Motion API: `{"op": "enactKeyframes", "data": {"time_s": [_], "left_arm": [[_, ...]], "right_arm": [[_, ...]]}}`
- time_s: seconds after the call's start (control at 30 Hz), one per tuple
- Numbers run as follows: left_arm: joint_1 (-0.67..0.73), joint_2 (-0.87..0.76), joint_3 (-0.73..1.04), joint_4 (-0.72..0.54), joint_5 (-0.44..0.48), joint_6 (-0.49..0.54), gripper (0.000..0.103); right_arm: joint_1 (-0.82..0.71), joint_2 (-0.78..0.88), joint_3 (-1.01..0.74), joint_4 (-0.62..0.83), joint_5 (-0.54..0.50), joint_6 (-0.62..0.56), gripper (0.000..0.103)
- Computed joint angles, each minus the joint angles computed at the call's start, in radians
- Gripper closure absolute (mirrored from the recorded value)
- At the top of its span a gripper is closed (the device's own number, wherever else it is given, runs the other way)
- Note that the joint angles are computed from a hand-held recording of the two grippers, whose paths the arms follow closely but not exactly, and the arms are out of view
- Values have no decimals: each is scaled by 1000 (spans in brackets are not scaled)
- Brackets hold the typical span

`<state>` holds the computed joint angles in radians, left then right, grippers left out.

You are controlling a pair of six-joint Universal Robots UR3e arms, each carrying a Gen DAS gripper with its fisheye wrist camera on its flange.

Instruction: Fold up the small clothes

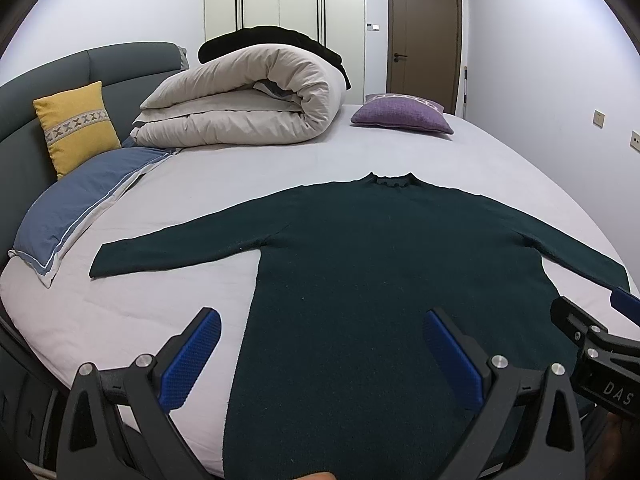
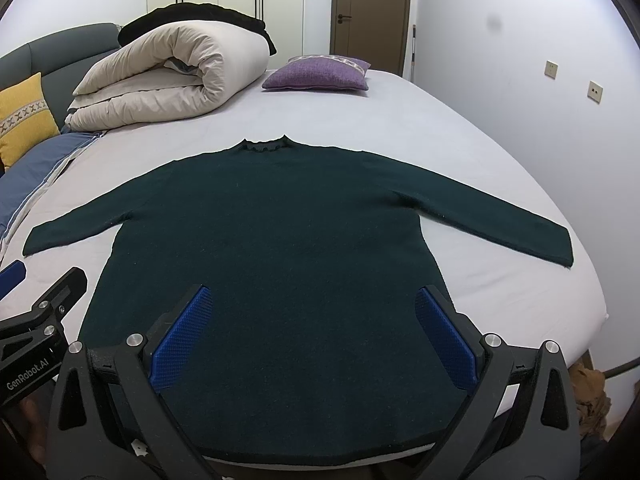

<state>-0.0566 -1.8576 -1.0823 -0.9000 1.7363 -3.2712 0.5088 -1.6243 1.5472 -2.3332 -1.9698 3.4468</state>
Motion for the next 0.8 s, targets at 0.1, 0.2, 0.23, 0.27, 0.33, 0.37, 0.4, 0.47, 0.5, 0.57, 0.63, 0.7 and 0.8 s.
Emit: {"op": "enactKeyframes", "data": {"time_s": [0.1, 0.2, 0.23, 0.27, 0.33, 0.37, 0.4, 0.47, 0.5, 0.57, 0.63, 0.7, 0.8], "left_arm": [[0, -1, 3, -2, 1, 1, 0], [-1, -1, 1, 0, 1, 0, 0], [-1, 0, -1, 0, 1, 0, 0], [-1, 0, -1, 0, 1, 0, 0], [-2, -1, -2, 2, 2, 0, 0], [-2, -1, -2, 2, 2, 0, 0], [-3, -1, -2, 0, 3, -1, 0], [-1, 0, -4, 1, 0, -1, 0], [-1, 1, -7, 4, 0, -1, 0], [-1, 0, -7, 4, 0, 0, 0], [0, 1, -13, 7, -1, -2, 0], [0, 2, -19, 10, -2, -3, 0], [1, 3, -21, 10, -5, -2, 0]], "right_arm": [[6, 3, 1, -2, -5, 4, 0], [7, 4, 0, 0, -6, 6, 0], [7, 4, 0, -1, -6, 6, 0], [6, 3, 0, 0, -5, 6, 0], [6, 3, 0, 1, -4, 5, 0], [9, 2, 0, 3, -7, 8, 0], [5, 3, 0, 0, -3, 5, 0], [6, 3, 2, 0, -3, 5, 0], [10, 5, 3, -2, -7, 7, 0], [13, 7, 5, -4, -8, 9, 0], [13, 7, 5, -4, -8, 10, 0], [12, 7, 5, -4, -8, 10, 0], [12, 7, 5, -4, -7, 10, 0]]}}
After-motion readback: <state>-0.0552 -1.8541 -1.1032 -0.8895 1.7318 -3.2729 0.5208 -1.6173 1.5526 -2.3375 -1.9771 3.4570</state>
